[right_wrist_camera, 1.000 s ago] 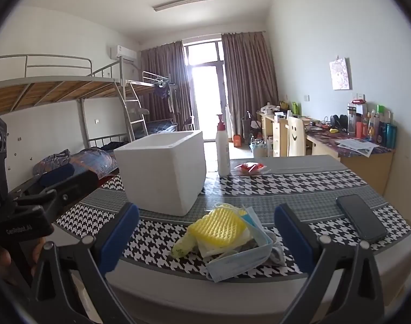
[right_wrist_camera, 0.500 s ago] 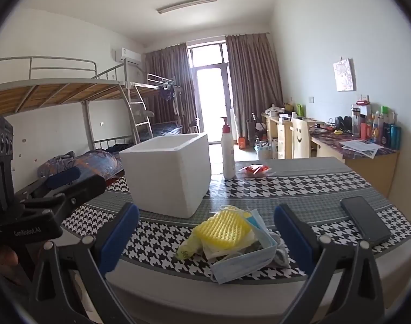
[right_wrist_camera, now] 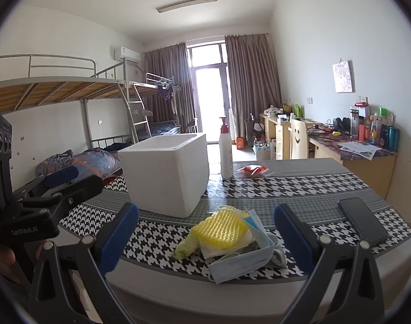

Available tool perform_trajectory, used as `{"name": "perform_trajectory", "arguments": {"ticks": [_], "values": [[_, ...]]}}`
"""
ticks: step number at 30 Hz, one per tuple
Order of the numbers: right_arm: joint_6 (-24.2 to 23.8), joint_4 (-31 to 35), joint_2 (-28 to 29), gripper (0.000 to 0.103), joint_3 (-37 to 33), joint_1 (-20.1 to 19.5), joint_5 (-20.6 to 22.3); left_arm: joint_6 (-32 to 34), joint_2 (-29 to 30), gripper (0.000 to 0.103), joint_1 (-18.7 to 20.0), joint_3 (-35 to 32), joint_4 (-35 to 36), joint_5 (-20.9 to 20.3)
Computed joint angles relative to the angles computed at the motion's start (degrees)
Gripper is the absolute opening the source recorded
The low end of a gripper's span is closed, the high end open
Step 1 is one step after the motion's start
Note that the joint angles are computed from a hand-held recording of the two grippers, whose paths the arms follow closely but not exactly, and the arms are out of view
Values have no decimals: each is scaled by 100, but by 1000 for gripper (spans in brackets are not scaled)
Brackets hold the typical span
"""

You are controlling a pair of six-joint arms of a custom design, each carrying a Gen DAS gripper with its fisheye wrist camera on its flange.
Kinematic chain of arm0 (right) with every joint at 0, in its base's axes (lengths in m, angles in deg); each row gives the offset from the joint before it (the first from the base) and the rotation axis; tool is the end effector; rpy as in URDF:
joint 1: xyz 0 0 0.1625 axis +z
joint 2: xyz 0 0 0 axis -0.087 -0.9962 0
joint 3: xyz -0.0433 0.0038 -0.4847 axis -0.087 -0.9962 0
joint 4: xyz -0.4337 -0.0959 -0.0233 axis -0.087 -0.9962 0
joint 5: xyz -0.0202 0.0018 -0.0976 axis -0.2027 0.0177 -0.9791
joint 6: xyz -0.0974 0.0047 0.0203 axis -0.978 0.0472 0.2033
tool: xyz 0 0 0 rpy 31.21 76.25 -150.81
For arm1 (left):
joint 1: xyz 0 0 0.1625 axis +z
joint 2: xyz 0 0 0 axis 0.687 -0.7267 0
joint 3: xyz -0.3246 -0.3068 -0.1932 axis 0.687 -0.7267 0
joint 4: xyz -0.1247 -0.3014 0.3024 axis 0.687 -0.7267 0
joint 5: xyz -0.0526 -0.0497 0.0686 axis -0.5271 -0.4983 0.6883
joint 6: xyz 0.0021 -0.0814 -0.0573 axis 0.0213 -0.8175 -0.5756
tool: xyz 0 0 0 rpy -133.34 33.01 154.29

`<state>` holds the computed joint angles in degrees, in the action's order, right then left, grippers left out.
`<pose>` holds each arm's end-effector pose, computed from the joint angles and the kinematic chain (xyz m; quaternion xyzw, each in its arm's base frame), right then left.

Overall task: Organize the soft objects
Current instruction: 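Move both tools toward the pile of soft items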

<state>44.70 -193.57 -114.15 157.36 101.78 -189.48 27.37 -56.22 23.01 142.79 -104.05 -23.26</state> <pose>0.2117 -0.8216 0.1582 0.2486 -0.7673 0.5426 0.2348 -0.2003 -0.8525 0.1876 0.3735 0.7718 -0.4883 0.1625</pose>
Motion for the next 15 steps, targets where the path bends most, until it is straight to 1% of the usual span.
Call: {"name": "perform_trajectory", "arguments": {"ticks": [15], "values": [[30, 52, 9, 102, -32, 6, -14, -41, 10, 102, 4, -12, -36, 21]]}}
